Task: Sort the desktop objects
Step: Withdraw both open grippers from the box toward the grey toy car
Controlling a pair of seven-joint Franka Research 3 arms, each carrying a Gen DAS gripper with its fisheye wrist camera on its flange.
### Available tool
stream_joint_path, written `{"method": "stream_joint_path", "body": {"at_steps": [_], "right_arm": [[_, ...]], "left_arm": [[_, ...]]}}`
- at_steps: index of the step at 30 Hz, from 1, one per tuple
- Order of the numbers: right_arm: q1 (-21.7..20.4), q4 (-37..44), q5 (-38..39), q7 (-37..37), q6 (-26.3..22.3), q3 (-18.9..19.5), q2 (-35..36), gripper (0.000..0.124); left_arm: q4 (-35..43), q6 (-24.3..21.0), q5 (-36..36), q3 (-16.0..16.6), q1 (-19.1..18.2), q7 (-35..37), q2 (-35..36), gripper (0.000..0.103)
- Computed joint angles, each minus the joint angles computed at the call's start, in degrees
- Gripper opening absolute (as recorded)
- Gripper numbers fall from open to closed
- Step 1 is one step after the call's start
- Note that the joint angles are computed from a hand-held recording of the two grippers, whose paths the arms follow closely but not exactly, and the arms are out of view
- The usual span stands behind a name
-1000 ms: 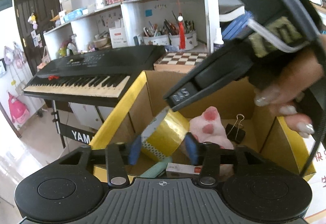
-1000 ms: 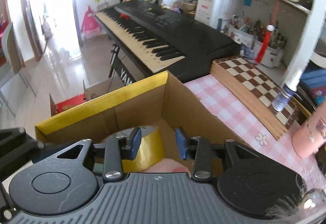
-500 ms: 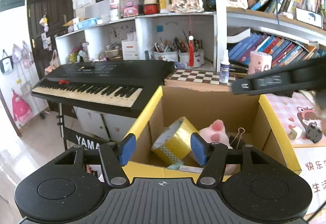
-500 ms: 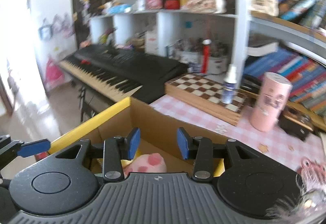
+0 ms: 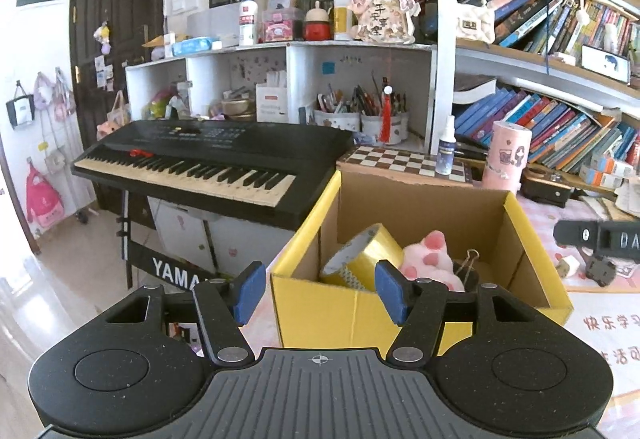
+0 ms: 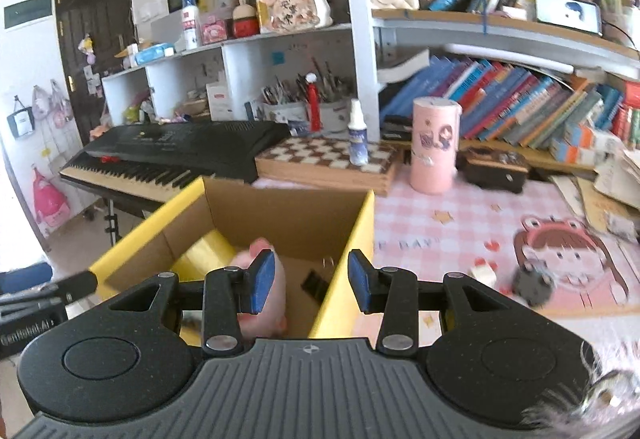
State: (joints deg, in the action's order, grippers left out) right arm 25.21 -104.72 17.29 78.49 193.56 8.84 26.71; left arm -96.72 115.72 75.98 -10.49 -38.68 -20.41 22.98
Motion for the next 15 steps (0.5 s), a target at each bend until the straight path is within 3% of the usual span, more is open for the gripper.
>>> {"method": "stream_joint_path", "body": {"at_steps": [9,15], "right_arm": [[7.72,-13.35,5.61,-2.15,3.97,-4.73,-7.7,0.038],[7.76,-20.3,7.5,-3.05,5.91,-2.43,-11.66,0.038]], "left_arm": [[-6.26,-0.39,-0.73,-2.65,-1.01,-1.87,-3.89,0.061],[-9.1,-1.58,-1.97,-4.59,-1.73,-2.14,-5.57,0.061]]}}
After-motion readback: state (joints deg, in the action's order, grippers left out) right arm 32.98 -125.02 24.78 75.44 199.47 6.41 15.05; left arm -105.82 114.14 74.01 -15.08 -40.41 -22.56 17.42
